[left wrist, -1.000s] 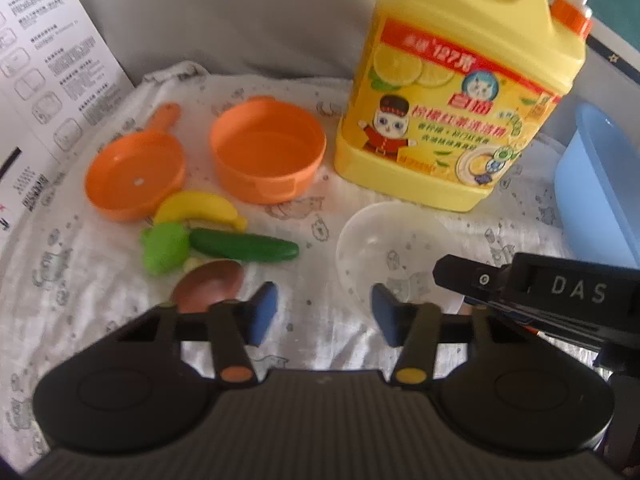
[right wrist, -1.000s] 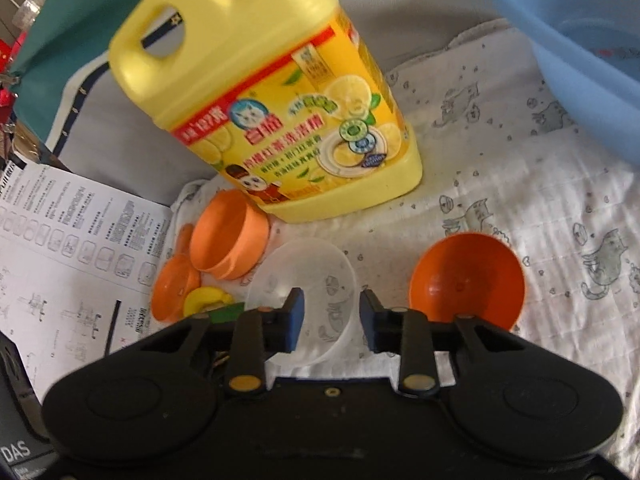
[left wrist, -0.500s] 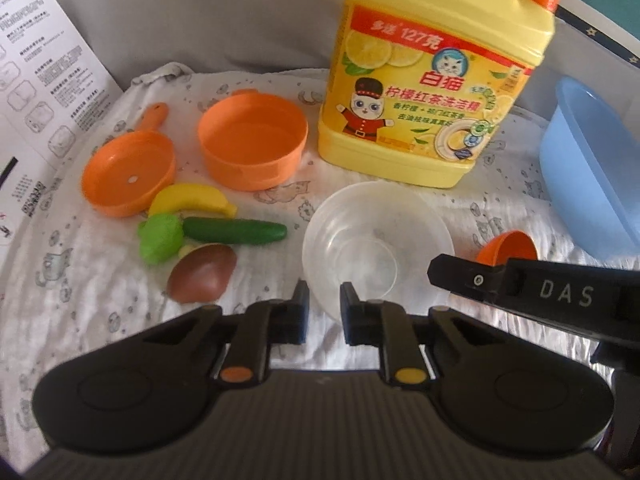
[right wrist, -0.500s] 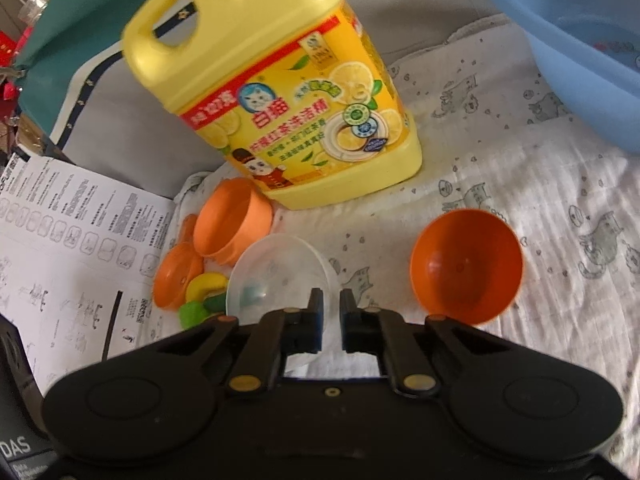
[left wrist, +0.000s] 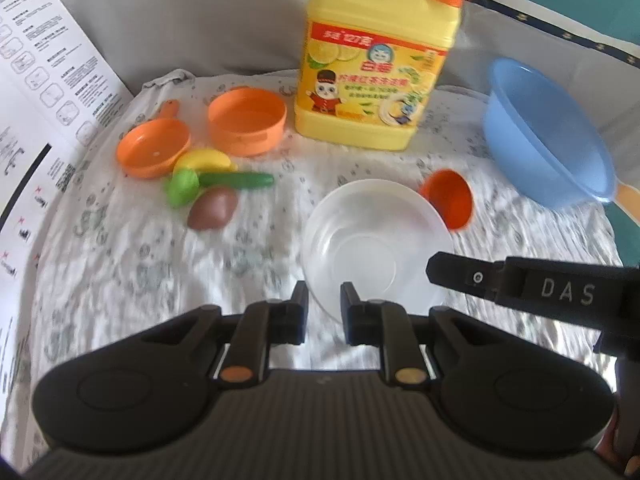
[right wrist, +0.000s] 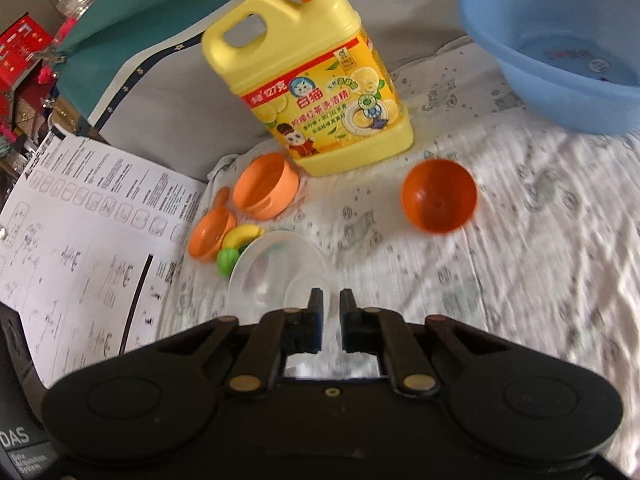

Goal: Organize plates and bowls
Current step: 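Carry the clear bowl with both tools and lower it into the blue bowl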

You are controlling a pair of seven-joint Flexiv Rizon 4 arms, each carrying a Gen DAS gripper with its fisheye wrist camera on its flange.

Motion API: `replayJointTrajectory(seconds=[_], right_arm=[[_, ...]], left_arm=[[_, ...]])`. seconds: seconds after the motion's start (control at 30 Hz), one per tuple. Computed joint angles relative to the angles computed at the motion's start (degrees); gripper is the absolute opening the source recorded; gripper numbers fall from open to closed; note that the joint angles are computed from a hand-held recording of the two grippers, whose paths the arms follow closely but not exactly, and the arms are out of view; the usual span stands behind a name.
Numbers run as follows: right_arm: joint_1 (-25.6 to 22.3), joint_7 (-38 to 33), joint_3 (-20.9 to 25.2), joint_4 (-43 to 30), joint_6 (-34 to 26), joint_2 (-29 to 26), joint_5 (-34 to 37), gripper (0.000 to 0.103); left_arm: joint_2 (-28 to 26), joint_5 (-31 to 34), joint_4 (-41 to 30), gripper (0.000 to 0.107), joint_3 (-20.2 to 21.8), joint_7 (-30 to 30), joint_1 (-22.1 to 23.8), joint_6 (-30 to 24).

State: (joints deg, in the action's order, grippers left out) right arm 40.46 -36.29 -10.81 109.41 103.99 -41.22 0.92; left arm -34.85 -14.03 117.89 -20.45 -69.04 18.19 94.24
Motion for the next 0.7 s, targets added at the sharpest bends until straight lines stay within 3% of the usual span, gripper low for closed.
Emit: replayJointTrajectory(seconds=[0.3, 0.7], right_arm=[[9.8, -1.3, -4.3, 12.0, 4.8, 6.5, 7.9, 0.009], [23.8, -4.9, -10.3, 22.8, 7.9, 11.9, 19.5, 0.009]], left_arm=[[6.4, 4.8, 12.8, 0.016, -12.1, -1.7, 12.2, 4.4], [11.0, 16.8, 23.5, 0.016, -22.6, -9.5, 24.5, 8.1]])
